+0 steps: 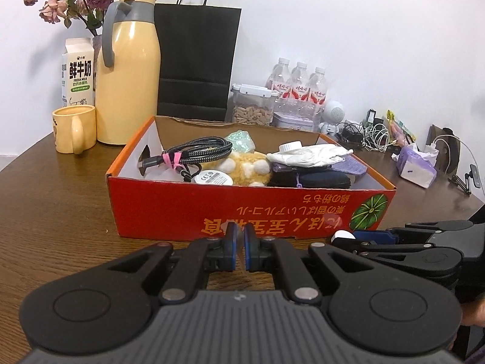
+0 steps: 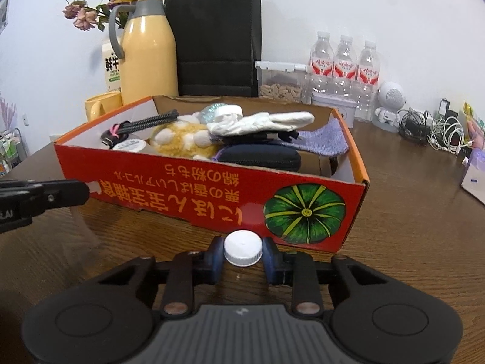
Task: Organize objects
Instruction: 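Grasp the last white cap on the table with the right gripper, then carry the white cap over the box with the right gripper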
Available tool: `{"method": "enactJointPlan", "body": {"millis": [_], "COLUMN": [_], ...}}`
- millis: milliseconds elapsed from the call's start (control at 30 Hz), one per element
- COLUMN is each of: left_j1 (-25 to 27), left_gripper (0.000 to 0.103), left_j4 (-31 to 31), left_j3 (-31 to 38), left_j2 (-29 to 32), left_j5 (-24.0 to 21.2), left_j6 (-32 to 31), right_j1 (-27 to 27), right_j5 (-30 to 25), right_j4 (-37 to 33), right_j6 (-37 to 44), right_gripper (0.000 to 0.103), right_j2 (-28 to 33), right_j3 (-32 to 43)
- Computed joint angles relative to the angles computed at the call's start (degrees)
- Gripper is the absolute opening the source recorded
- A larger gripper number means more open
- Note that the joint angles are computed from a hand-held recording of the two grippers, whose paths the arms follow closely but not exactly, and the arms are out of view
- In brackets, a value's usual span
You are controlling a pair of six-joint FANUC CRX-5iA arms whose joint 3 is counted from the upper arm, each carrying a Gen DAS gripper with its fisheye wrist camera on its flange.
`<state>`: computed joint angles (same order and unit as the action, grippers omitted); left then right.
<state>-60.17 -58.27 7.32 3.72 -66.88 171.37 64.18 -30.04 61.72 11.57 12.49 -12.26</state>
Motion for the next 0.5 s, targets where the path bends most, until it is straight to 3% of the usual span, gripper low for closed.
{"method": "enactJointPlan", "body": {"millis": [233,500], "left_j1": [-1.19,-3.5], "left_gripper": [0.006,0.006], "left_j4": [-1.39,-7.03], "left_j3": [0.86,4.43], "left_j2": [0.14,0.43], "left_j5": [-1.21,-2.5], "left_j6": [0.22,-1.17], "right_j1": [-0.94,-2.91], "right_j5": [3.1,7.0], "right_j4": [8.43,19.11], "right_j6": [-6.86,-13.66], "right_gripper": [0.026,0.026], "right_j2": [-2.27,-3.86], "right_j3": [-3.21,-3.38]}}
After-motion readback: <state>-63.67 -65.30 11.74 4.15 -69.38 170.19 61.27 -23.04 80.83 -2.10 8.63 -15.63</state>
